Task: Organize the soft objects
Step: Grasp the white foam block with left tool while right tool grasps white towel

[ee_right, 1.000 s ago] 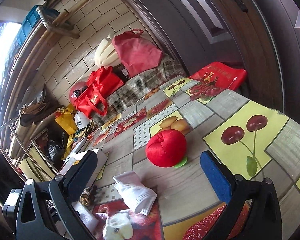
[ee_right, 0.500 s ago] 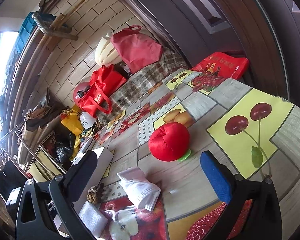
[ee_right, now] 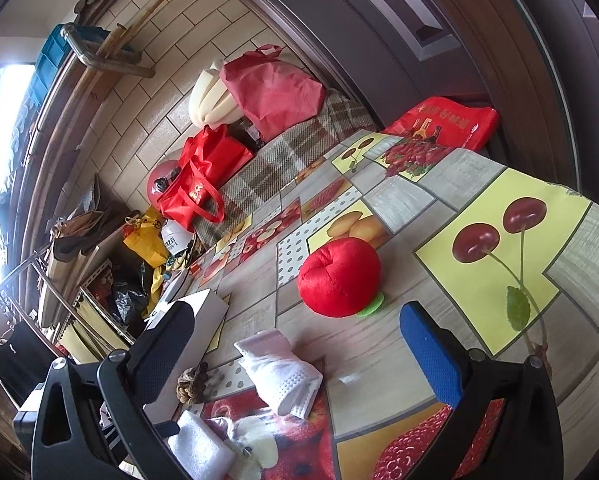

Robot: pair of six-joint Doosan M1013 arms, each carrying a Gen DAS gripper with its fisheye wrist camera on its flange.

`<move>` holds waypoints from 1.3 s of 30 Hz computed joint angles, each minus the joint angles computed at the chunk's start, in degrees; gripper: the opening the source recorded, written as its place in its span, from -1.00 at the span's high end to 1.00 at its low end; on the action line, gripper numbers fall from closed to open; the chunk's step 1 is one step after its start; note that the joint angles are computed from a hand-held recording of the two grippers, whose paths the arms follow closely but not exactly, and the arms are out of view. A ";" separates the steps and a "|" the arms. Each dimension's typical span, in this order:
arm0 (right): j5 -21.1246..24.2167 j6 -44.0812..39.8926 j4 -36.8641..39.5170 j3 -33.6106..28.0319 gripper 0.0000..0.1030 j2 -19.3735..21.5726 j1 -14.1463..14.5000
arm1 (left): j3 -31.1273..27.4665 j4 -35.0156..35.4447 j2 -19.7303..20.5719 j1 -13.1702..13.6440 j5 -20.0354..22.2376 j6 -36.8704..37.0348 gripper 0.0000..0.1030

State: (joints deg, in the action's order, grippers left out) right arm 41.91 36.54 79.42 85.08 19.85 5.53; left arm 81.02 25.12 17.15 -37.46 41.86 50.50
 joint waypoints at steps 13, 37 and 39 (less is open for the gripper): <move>0.19 -0.08 -0.02 0.14 -1.00 0.01 0.06 | -4.02 3.99 2.86 -0.74 10.61 -3.88 -0.99; -0.87 6.57 -31.76 -3.96 -0.99 -0.37 7.15 | 6.91 33.36 -3.81 -1.50 1.96 -29.60 -0.77; -0.23 11.84 -41.30 -5.66 -0.98 0.50 8.97 | 8.53 36.39 -4.87 -1.40 1.31 -33.84 -0.77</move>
State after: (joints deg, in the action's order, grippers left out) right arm 41.69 48.37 38.12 79.42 20.35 14.50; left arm 89.55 61.51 12.29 -38.86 43.17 16.66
